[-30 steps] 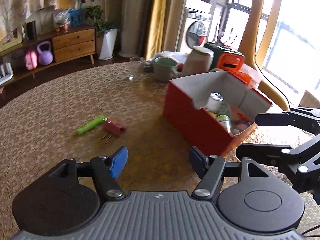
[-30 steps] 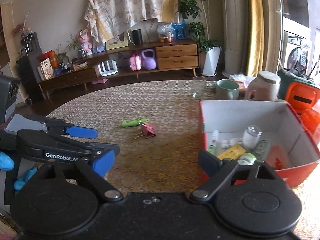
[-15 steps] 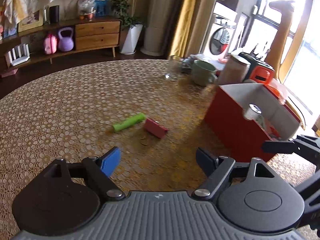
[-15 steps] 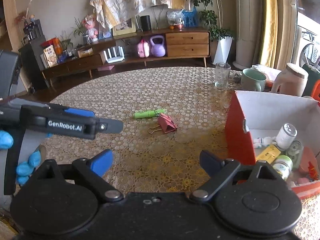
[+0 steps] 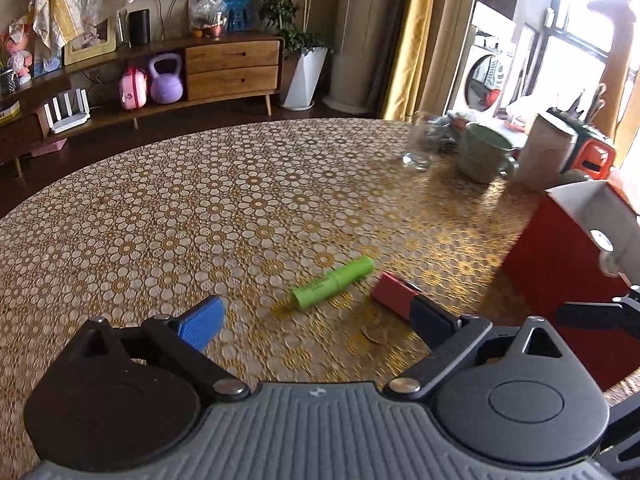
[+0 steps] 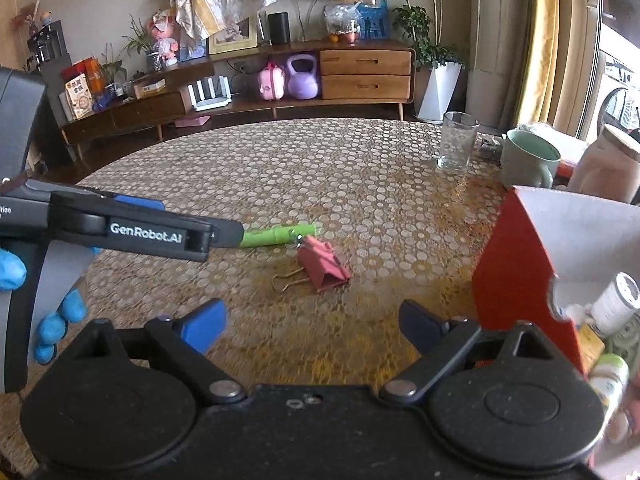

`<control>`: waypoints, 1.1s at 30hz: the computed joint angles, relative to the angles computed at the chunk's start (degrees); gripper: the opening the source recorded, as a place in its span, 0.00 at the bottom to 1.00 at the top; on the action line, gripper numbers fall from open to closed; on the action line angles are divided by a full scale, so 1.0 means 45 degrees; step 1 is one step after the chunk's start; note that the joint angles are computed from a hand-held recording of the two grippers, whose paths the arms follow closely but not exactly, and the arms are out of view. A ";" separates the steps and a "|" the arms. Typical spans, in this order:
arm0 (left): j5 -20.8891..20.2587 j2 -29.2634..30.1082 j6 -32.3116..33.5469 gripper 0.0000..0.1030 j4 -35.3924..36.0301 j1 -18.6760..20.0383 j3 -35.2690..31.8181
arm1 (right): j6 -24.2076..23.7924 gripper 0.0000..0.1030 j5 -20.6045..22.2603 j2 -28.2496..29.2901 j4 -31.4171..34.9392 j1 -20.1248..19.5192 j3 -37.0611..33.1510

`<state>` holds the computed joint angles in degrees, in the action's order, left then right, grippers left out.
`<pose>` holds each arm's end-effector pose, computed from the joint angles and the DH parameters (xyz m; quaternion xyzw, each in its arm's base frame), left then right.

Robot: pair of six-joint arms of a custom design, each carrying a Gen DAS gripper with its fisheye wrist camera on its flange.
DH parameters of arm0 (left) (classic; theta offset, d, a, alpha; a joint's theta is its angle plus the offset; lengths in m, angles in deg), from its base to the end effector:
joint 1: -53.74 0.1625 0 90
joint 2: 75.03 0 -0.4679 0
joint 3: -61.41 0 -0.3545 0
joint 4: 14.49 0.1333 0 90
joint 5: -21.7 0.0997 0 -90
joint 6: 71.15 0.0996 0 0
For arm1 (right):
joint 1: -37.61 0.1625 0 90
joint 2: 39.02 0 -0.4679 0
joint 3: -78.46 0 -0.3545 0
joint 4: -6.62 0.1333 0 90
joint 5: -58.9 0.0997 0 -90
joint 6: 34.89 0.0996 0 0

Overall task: Organize rigid objects
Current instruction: 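Withdraw both tools from the box toward the green highlighter and pink clip, then grasp the green highlighter with the left gripper while the right gripper grasps the pink binder clip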

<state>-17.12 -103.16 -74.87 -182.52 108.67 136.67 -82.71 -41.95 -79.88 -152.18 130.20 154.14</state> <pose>-0.2706 -0.7526 0.1209 0.1241 0.8681 -0.3649 0.3129 0.1498 -0.7763 0.2408 0.3805 -0.8732 0.2338 0.1953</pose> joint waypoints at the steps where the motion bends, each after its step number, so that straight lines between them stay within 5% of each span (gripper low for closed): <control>1: 0.0010 0.0150 -0.0002 0.97 0.0190 0.0081 -0.0291 | 0.0002 0.90 -0.0020 0.0182 -0.0043 0.0002 -0.0194; 15: -0.0903 0.1302 0.0959 0.97 0.1579 0.0994 -0.2561 | -0.0926 0.75 -0.0187 0.1945 0.0012 -0.0093 -0.2120; 26: -0.0997 0.1837 0.1931 0.96 0.1005 0.1221 -0.3124 | -0.1158 0.58 -0.0042 0.2392 0.0237 -0.0196 -0.2672; 33: -0.1015 0.1994 0.2679 0.61 0.0649 0.1213 -0.3153 | -0.1008 0.53 -0.0056 0.2545 0.0561 -0.0256 -0.2913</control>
